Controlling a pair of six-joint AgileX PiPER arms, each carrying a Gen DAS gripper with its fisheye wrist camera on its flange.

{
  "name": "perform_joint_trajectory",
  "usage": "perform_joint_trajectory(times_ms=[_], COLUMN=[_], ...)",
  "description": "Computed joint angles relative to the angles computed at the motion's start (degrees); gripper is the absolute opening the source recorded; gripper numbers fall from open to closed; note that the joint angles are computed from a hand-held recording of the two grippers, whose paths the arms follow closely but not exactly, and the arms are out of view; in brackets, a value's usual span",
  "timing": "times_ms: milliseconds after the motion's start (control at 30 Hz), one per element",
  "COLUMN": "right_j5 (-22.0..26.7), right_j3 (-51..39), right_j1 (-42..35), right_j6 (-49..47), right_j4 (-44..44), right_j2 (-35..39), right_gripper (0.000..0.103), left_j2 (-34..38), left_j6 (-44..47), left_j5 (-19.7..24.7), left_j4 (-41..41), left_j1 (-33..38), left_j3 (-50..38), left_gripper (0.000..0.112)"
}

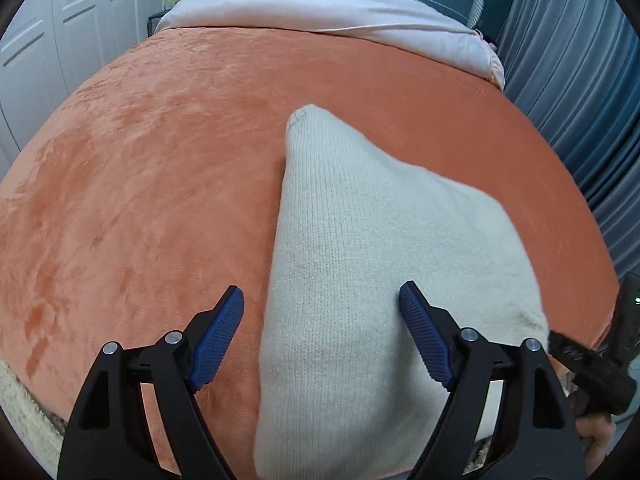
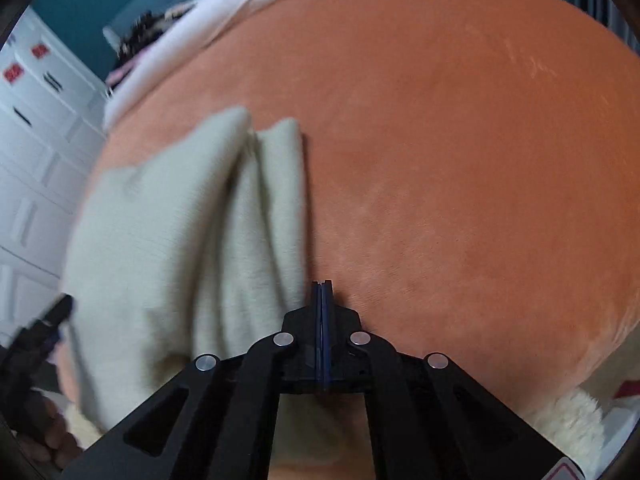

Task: Fold small clothes

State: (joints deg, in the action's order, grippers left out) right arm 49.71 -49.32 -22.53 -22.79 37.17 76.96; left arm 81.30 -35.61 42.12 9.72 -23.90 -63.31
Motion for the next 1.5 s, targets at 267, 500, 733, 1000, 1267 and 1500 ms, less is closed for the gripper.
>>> perform_joint_trajectory(times_ms=[267,500,733,1000,1267,1500], right_j5=[3.62,-0.16,2.15,6.08,8.65,3.76], right_j3=[-3.72,-2.93,-4.22,-15.70,-25.44,-15.53], right_j1=[7.47,9.76,11.30,22.75,40.62,45.19], right_j6=[-0.54,3.13,10.80,12.04,24.66,25.22], right_j4=[2.50,-1.06,-10.88,-12.76,-25.62,-25.29], right_j2=[0.63,-9.86,-6.51,-8.63,7.89,6.19], right_gripper=[0.051,0.022,0.033,0.030,0.023,0.018], left_j2=[-3.21,-3.04,-3.01,-8.67,-13.02,-13.10], left_j6=[0.80,0.49,-3.20,-2.66,0.10,0.22], left_j5=[1.87,0.53,4.21,10.69,12.77,12.24], left_j4=[0.31,1.87,7.42,8.66,7.37,6.37], left_j1=[1.32,-1.04,-4.92,-3.81,1.90,1.49], left_j3=[3.08,5.18,4.25,4.89,9.68,9.56], left_gripper=[0.081,0.085,0.086,0.086,0.086,0.086])
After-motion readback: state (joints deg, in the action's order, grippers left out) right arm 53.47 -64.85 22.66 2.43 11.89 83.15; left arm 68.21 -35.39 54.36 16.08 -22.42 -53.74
